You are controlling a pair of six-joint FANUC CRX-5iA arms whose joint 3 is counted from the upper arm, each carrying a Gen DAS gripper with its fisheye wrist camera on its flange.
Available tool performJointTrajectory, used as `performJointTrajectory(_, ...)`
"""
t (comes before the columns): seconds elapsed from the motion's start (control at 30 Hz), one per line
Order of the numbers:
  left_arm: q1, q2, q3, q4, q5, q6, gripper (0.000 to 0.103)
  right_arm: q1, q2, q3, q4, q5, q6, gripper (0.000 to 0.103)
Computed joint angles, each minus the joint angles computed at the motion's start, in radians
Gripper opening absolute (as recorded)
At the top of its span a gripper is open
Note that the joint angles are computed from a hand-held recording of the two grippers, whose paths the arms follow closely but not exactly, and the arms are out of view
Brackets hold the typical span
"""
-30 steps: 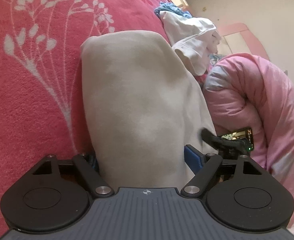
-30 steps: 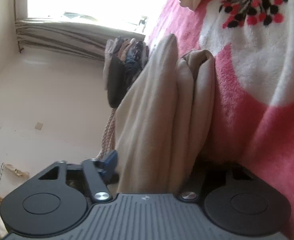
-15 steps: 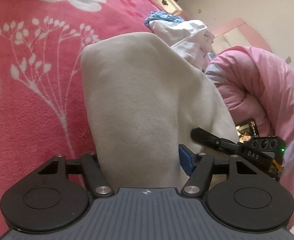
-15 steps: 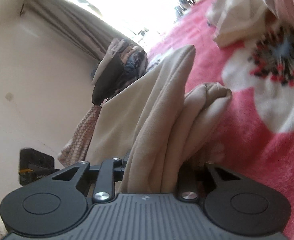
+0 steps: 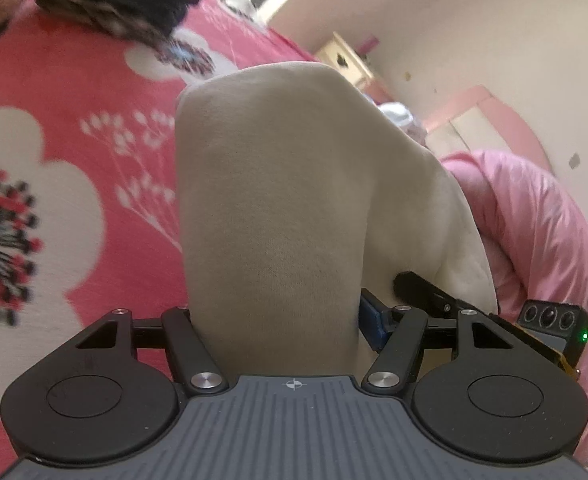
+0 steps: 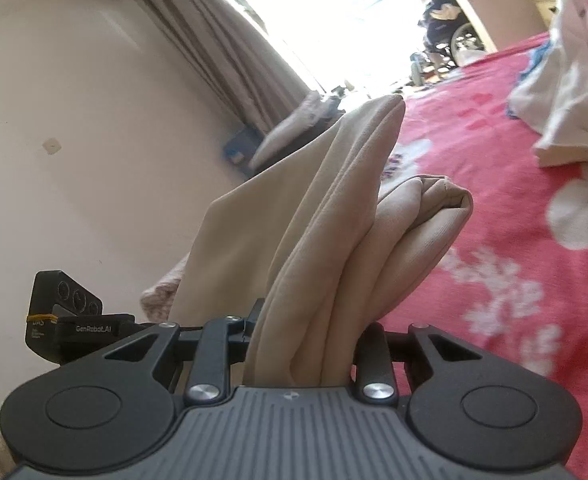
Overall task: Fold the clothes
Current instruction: 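Lift and carry the folded hoodie with both grippers toward the clothes pile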
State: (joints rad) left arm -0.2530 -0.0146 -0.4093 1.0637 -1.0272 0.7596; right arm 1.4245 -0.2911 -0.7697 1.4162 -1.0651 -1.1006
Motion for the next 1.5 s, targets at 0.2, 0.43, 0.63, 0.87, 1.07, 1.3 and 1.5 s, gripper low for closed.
performJointTrajectory(0.2, 0.074, -0.047, -0.005, 0.031, 0.017, -0.016, 0.064, -0.118, 0.074, 0.068, 0.137, 0.114, -0.024, 0.030)
performJointTrajectory(0.43, 0.179, -0.083, 0.016, 0.053, 0.038, -0.042, 0.064, -0.289, 0.201, 0.216, 0.289, 0.302, -0.080, 0.030)
performJointTrajectory(0.63, 0.331, -0.103, 0.097, 0.020, 0.062, -0.015, 0.064, -0.426, 0.392, 0.477, 0.399, 0.505, -0.090, 0.030)
performJointTrajectory(0.87, 0.470, -0.051, 0.270, -0.079, 0.134, 0.052, 0.064, -0.495, 0.715, 0.946, 0.356, 0.682, 0.060, 0.030)
performJointTrajectory(1.07, 0.463, 0.100, 0.421, -0.106, 0.166, 0.129, 0.064, -0.500, 0.904, 1.220, 0.086, 0.705, 0.287, 0.030)
performJointTrajectory(1.3, 0.415, 0.365, 0.710, -0.141, 0.096, 0.227, 0.064, -0.513, 1.071, 1.583, -0.612, 0.603, 0.867, 0.030)
performJointTrajectory(1.5, 0.371, 0.678, 1.108, -0.427, -0.072, 0.464, 0.066, -0.583, 1.320, 2.012, -1.079, 0.351, 1.166, 0.031)
